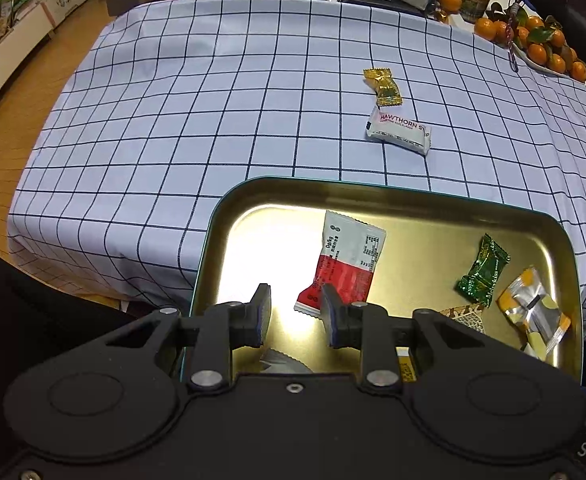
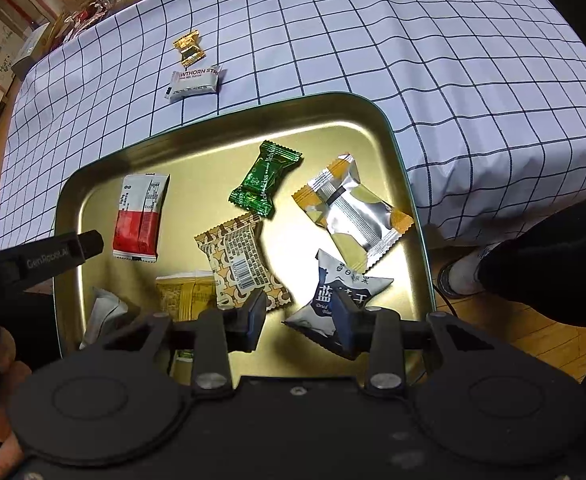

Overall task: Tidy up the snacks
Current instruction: 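Move both open tools back over the remaining snacks on the cloth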

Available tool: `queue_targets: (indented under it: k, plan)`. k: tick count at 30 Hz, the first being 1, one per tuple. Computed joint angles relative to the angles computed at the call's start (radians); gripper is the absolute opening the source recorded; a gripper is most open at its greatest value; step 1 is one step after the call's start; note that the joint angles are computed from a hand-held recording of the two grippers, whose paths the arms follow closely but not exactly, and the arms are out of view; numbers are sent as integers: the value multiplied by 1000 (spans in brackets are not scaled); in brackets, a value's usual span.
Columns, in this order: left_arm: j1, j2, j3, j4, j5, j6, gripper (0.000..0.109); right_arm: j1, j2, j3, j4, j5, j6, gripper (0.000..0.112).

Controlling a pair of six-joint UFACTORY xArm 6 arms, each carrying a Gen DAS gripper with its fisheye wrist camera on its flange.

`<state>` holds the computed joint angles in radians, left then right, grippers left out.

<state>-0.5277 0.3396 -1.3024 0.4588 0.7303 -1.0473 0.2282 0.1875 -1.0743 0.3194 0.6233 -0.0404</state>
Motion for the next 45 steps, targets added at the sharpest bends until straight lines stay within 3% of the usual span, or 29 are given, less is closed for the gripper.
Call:
queue_targets:
  k: [14, 23, 33, 36, 39, 45]
  plan:
    - [28, 24, -83, -37, -7, 39, 38, 10, 28, -23, 54, -37, -27, 41]
    - [84, 155, -359, -55, 82, 180, 38, 24, 33, -31, 41, -44, -37, 41]
    - [134, 418, -766, -17, 216, 300, 38, 15, 66, -105, 19, 9, -21, 41]
    - [152, 495, -892, -94, 272, 358, 38, 11, 94, -163, 23, 46, -24, 41]
    - [171, 519, -941, -163, 259, 396, 38, 14, 141, -241, -10, 67, -2, 41]
    - [179, 554, -1014, -109, 301, 349, 38, 43, 288, -468, -136, 68, 50, 41]
